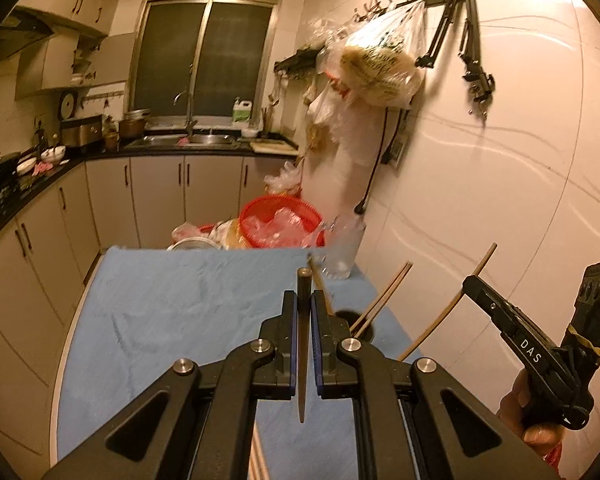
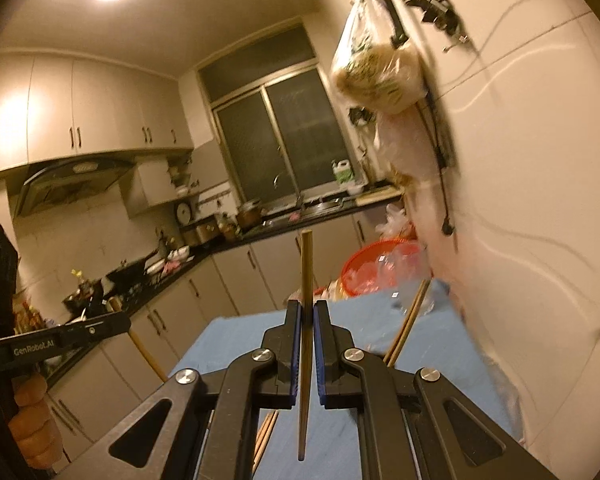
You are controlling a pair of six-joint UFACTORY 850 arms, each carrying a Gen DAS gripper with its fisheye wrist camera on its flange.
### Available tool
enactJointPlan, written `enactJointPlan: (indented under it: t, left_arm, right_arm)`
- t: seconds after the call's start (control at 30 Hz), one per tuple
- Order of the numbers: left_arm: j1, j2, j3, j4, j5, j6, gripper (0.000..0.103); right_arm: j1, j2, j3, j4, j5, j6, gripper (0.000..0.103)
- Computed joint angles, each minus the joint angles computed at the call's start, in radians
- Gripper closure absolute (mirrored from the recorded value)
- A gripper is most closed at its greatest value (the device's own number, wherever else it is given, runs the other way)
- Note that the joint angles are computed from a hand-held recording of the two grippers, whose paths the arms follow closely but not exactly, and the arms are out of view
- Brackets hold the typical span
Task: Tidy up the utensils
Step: 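Lower both chopsticks into the black holder and open both tools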
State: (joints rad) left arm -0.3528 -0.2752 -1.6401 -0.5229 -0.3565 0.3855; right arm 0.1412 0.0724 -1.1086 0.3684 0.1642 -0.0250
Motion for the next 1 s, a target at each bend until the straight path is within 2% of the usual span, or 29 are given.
enactJointPlan:
  t: [0.27, 0.47, 0.53, 0.67, 0.77, 0.9, 1.0]
  left_arm:
    - [-0.037, -0.116, -0.199, 0.038, -0.036, -0.034, 0.096]
    - [-0.057, -0.242, -0.383, 0.067, -0.083, -0.090, 0.096]
    - [-0.059, -0.284, -0.434, 0.039, -0.105, -0.073, 0.096]
    - [-0.067, -0.391, -0.560, 0.093, -0.168, -0.152, 0.096]
    - [-0.067, -0.448, -0.620, 0.139, -0.202, -0.206, 0.096]
    - [-0.064, -0.486, -0.652, 0.166, -0.236, -0.245, 0.096]
    - [-0.064, -0.484, -0.632, 0.179, -0.233, -0.256, 0.096]
  right_arm:
    - [-0.053, -0.049, -0.095, 0.083, 0.006, -0.097, 0.096]
    - [-0.098, -0.115, -0.163, 0.033, -0.008, -0.043, 0.096]
    - [-0.107, -0.138, -0.180, 0.006, -0.008, -0.013, 0.096]
    - [-0.123, -0.193, -0.220, 0.000, -0.030, -0.007, 0.096]
    - [-0.128, -0.224, -0.233, 0.025, -0.041, -0.037, 0.096]
    - [-0.139, -0.263, -0.253, -0.112, -0.079, 0.100, 0.096]
    - [-0.139, -0.279, -0.255, -0.136, -0.091, 0.121, 0.096]
